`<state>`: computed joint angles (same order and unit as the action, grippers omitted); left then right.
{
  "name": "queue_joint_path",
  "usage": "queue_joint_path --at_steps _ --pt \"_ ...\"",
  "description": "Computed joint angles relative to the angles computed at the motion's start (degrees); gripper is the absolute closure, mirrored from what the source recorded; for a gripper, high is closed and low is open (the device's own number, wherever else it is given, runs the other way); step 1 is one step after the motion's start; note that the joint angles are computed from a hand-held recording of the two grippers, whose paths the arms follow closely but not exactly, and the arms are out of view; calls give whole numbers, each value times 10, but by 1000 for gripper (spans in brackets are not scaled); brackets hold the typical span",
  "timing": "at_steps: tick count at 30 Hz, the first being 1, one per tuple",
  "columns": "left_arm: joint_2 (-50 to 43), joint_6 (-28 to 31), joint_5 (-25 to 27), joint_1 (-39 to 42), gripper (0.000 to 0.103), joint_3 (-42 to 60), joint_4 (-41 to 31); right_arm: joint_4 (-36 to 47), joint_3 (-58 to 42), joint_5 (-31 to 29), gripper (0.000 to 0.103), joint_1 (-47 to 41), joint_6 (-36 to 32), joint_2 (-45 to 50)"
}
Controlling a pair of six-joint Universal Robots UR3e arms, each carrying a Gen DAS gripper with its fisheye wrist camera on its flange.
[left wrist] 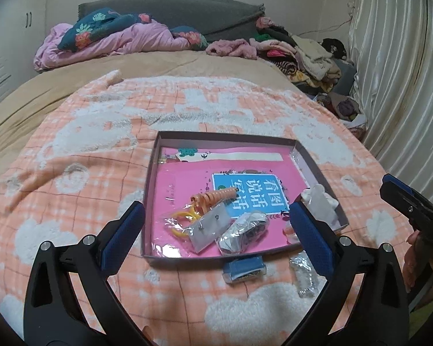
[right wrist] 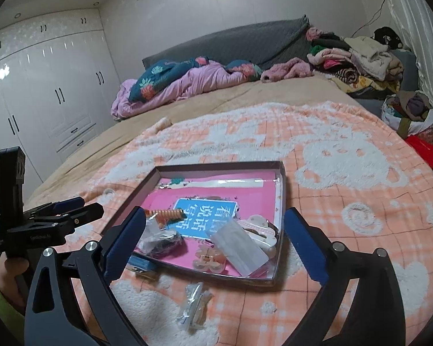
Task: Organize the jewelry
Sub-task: 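Open both tools and lift them away from the box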
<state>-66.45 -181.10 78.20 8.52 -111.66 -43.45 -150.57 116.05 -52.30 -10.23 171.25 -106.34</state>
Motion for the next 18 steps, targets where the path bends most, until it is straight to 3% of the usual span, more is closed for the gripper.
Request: queue_joint_path --at_steps 7,18 --pt "68 12 -3 12 9 -15 -24 43 22 18 6 -19 -18 -83" --pt "176 45 -49 59 9 -33 -102 158 40 77 6 -67 -64 -218"
